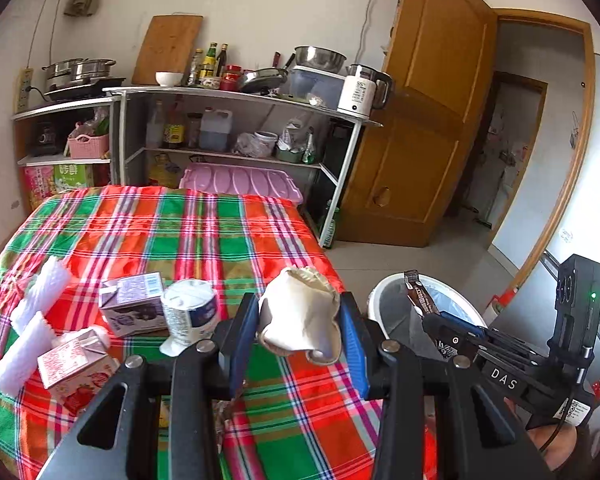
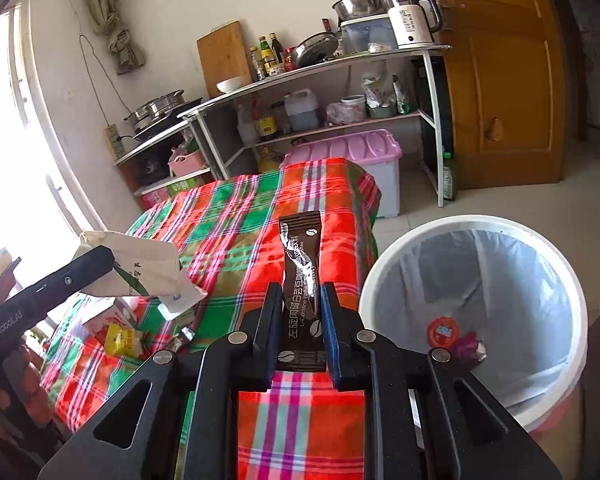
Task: Collect trash
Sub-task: 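Carry both items over the white bin and open both tools to drop them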
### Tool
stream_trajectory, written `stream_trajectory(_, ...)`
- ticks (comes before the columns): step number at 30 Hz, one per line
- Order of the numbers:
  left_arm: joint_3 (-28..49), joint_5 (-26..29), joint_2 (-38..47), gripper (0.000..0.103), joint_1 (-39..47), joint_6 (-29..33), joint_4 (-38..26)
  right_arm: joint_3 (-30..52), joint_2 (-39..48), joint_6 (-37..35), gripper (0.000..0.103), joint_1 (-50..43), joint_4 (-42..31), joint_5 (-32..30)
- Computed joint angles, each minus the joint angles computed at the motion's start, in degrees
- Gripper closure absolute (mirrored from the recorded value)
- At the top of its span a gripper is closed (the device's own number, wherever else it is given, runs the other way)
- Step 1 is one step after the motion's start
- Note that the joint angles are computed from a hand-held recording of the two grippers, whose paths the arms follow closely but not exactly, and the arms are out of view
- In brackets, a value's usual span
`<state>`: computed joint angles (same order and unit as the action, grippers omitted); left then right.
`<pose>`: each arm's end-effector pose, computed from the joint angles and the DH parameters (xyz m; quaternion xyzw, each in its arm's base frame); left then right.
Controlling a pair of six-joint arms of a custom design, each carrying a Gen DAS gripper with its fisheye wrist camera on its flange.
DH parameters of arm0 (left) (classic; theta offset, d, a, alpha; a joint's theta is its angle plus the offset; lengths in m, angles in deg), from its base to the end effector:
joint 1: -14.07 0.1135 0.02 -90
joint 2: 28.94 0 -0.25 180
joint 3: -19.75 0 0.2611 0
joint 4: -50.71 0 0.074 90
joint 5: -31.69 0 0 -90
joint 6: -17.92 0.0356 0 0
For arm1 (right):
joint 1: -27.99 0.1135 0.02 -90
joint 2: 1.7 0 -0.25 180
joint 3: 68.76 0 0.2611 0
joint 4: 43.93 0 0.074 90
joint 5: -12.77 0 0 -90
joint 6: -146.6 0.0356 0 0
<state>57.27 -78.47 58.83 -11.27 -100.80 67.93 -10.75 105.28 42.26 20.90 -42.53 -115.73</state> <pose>0.2468 -0.1033 0.1040 -0.1090 0.8625 -0.0764 0.4882 0.3333 -0.0191 0.0805 -0.1747 0.8708 0.2385 0.3928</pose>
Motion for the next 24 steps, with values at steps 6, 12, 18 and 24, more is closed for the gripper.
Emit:
stream_trajectory(6, 9.27, 2.56, 8.66, 0.061, -3.09, 0.89, -0.65, 3.42, 1.99, -1.91, 0.083, -4.97, -2.63, 0.24)
stream_trajectory(12, 19.48, 3.55, 17.09, 0.061, -5.74, 2.65, -3.89, 8.38, 6.53, -3.88, 0.083, -8.66, -5.47, 1.84)
stream_trajectory(18, 29.81, 7.57, 25.58, 0.061, -7.12, 2.96, -7.44, 14.86, 12.52, -5.13, 0.083, -11.74, -8.53, 3.64)
stream_trajectory(24, 40.69, 8.69, 33.71, 0.06, -8.68, 3.66, -14.03, 20.42, 17.87, -6.12, 0.083, -13.1, -10.81, 7.13)
